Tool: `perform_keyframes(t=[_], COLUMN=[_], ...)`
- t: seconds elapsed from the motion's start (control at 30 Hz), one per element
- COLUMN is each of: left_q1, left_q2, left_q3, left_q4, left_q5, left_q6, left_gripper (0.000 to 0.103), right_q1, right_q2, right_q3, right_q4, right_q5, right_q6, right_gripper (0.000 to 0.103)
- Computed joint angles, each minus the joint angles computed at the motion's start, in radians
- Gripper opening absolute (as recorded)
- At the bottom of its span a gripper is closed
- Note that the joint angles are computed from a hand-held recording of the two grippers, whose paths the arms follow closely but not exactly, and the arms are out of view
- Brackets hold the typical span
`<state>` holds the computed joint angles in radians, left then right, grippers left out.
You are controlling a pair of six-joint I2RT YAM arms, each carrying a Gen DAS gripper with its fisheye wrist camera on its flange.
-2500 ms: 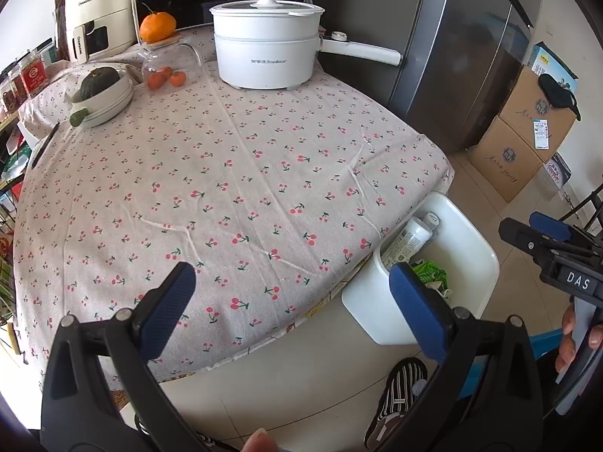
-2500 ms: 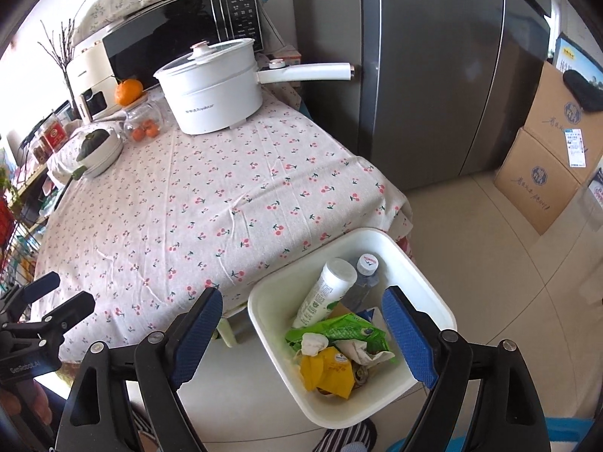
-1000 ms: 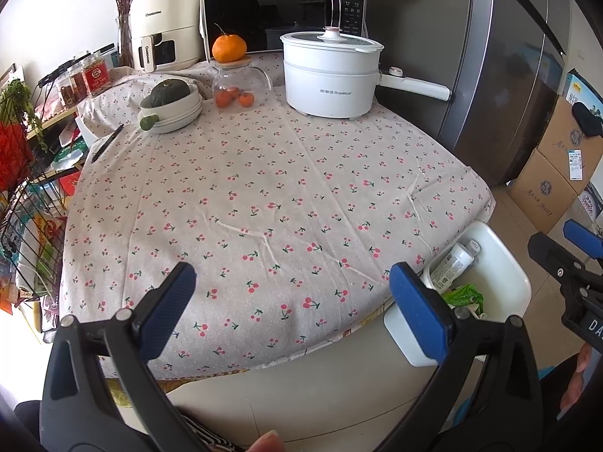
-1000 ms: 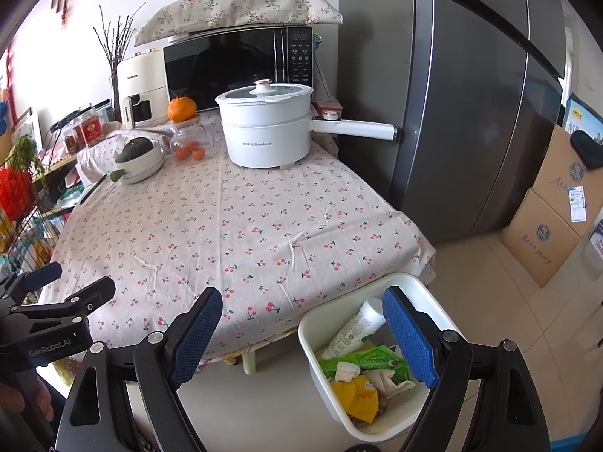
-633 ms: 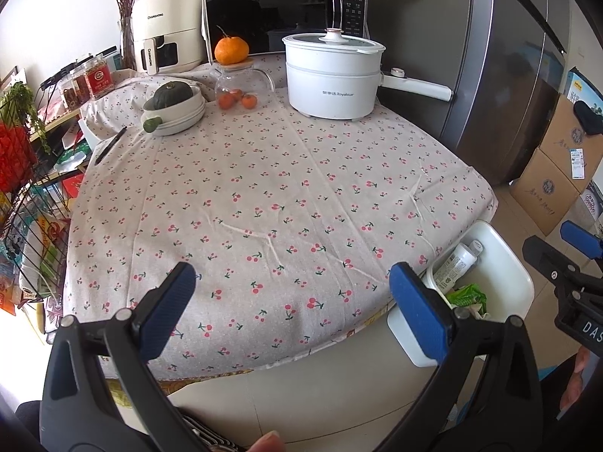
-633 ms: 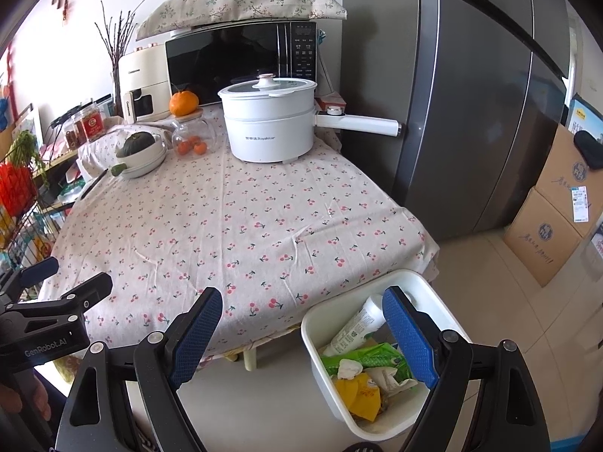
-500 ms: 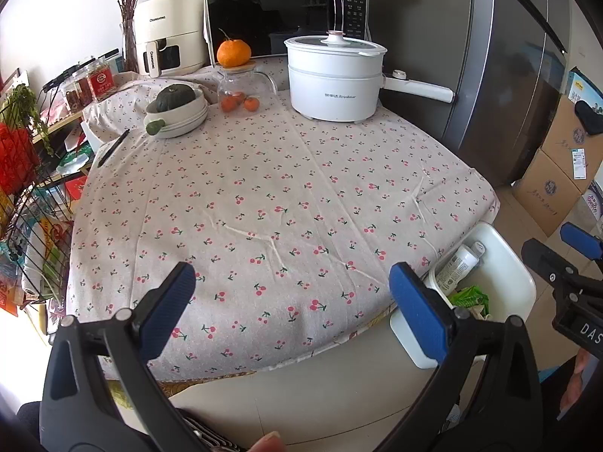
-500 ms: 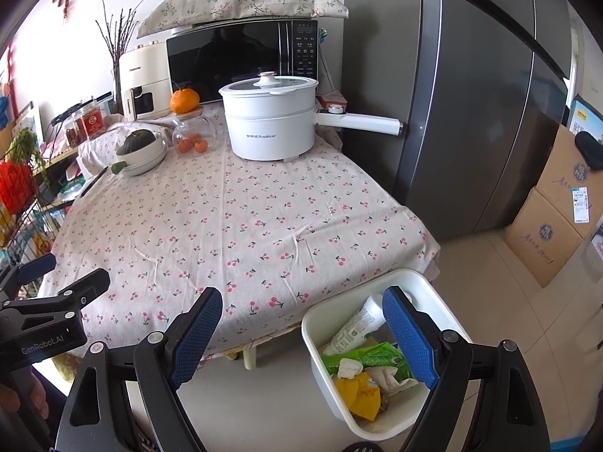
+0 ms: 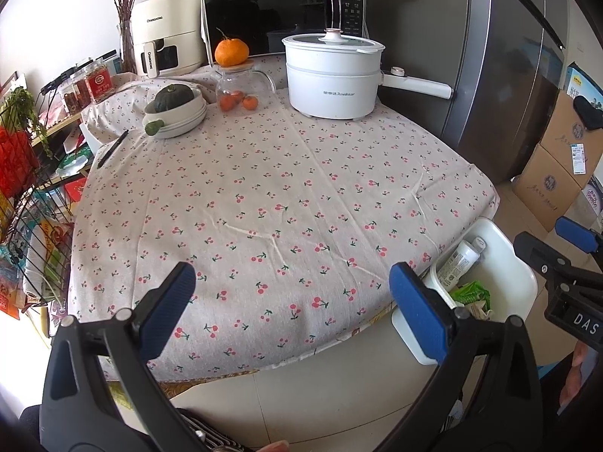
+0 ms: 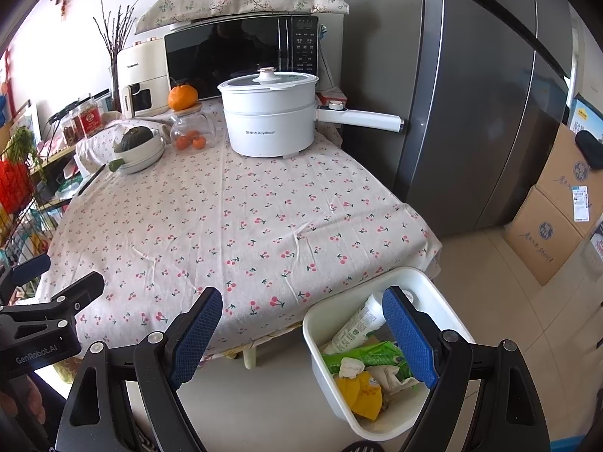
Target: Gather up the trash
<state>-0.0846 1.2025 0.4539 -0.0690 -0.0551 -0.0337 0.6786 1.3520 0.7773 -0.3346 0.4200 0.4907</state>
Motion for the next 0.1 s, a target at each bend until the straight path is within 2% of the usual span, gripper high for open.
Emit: perform_keyframes(t=[0.1], left_q1=[0.036], left_q2=[0.014], left_q3=[0.014], left_q4=[-0.012], left_q5=[0.037], left_q6=[0.005], left_gripper=[0.102], right_q1=[-0.006], right_q2=[0.045], right_q3=[0.029], right_q4=[0.006], right_q5=[-0.020], right_q6=[0.007], right_gripper=[0.088])
